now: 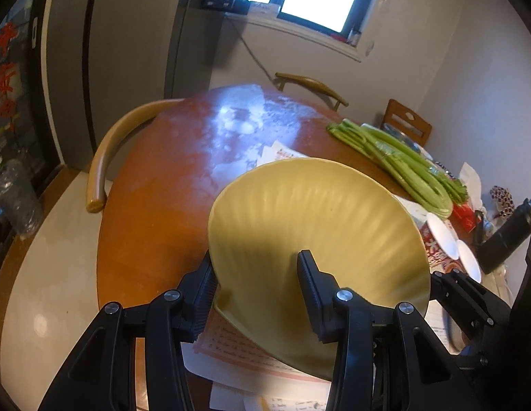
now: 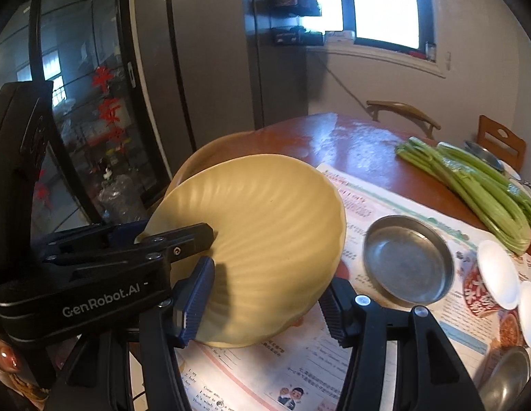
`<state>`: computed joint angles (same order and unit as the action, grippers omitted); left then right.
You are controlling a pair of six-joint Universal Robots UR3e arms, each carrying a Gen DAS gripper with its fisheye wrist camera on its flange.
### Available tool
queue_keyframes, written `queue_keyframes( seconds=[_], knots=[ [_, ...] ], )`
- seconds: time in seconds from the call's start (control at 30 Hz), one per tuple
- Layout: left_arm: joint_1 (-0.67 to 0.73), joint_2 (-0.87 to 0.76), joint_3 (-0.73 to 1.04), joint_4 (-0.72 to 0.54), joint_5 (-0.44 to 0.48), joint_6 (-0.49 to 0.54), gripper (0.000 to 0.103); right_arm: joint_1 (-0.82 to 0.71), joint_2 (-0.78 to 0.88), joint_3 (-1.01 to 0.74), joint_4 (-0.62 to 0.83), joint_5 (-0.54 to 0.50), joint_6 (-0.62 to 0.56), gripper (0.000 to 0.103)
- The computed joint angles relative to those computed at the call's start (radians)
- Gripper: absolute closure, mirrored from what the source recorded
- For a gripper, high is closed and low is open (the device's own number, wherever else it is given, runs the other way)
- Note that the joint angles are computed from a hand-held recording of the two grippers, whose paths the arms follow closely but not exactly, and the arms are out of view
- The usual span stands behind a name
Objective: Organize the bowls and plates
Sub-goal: 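Carry the yellow shell plate toward the salmon-orange plate with the left tool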
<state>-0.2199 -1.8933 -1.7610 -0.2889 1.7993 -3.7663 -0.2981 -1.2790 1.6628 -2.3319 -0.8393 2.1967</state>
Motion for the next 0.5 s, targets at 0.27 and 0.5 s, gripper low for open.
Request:
queue_keyframes(
  seconds=[0.27,0.5],
  knots=[
    [0.026,-0.067,0.031,0.0,-0.04,0.009,0.056,0.02,0.027,0.037,-0.043,-0.053,0.028,0.045],
    [0.046,-0.129,0.114,-0.044,-0.049,0.028,0.056,0.018,0.034,0.051,-0.025,-0.07,0.06,0.044]
  ],
)
